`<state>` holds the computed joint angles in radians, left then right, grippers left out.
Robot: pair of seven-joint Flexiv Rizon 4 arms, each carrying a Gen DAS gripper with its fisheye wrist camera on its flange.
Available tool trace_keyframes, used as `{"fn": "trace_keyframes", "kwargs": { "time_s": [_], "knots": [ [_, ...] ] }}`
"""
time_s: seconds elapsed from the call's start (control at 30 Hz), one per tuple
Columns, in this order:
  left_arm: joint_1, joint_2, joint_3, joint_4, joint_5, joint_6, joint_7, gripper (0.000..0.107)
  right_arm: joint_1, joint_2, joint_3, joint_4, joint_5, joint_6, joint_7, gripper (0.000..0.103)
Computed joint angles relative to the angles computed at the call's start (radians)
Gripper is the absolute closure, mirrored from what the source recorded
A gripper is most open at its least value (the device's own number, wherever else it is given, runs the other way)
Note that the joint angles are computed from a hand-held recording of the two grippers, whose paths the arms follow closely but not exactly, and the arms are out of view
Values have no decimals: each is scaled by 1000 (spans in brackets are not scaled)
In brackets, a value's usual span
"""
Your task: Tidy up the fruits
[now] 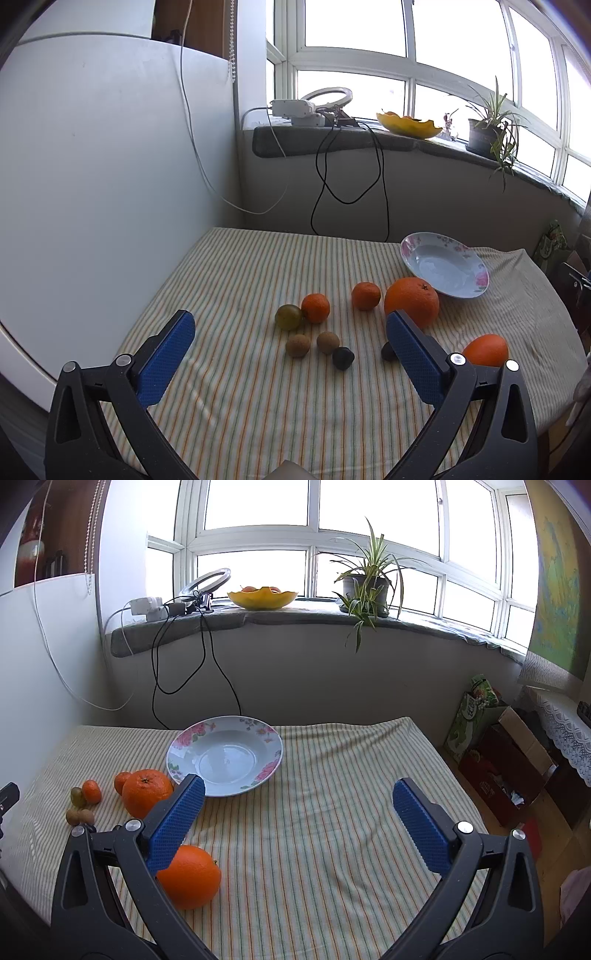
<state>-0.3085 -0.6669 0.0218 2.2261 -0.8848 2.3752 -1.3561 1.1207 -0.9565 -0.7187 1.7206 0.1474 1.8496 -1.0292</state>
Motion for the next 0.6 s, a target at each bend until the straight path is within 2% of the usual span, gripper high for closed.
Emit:
{"fn": "trace_keyframes", "kwargs": {
  "time_s": [0.6],
  "knots": [
    [2, 6, -1, 5, 13, -5, -18, 4, -12, 10, 23, -1, -6, -1, -9, 0]
  ]
}}
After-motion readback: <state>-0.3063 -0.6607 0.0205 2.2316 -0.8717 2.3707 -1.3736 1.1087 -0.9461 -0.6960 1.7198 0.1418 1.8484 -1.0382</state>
